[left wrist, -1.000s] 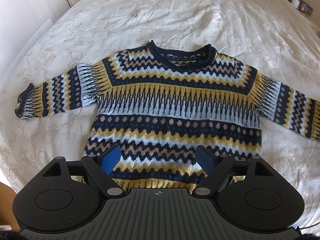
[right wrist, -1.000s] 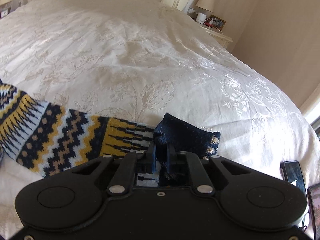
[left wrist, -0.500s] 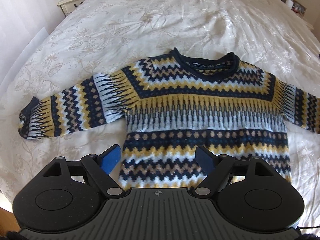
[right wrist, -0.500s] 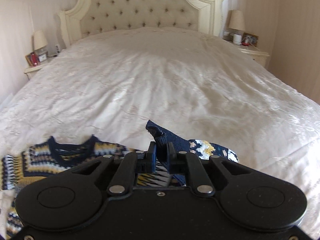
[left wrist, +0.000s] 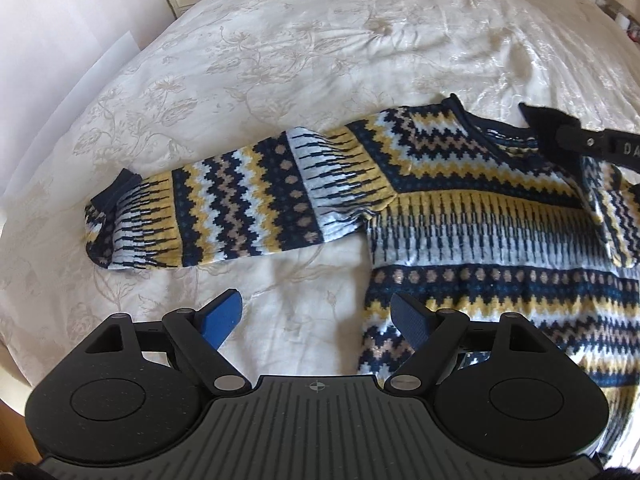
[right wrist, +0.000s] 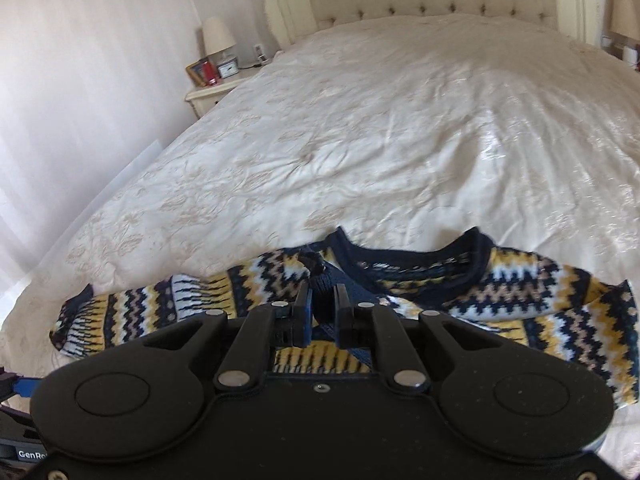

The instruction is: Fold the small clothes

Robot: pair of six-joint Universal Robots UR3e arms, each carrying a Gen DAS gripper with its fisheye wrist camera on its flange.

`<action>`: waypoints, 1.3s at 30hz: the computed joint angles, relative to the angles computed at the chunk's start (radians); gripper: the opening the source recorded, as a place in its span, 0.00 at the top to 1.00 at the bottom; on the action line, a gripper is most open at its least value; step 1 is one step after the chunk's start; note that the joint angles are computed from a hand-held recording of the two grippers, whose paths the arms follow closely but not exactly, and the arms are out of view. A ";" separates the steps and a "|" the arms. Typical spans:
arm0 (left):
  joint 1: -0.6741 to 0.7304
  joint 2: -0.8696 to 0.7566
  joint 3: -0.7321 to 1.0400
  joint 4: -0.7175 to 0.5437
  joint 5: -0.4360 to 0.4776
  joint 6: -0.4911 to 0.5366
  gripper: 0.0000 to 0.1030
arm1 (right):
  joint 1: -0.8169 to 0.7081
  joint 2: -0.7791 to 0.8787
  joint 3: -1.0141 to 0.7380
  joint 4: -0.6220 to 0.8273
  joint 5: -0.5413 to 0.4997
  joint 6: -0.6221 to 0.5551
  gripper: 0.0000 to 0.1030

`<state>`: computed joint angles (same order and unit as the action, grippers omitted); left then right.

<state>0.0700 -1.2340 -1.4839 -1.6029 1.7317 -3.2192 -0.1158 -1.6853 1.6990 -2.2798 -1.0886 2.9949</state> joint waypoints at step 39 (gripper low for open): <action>-0.127 -0.498 -0.089 0.556 -0.289 -0.086 0.36 | -0.362 -0.233 0.323 0.351 -0.122 -0.483 0.13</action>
<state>-0.0570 -1.7317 -1.5731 -1.0467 1.4425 -3.3049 -0.4775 -1.9180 2.0223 -1.9291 -1.2101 2.5117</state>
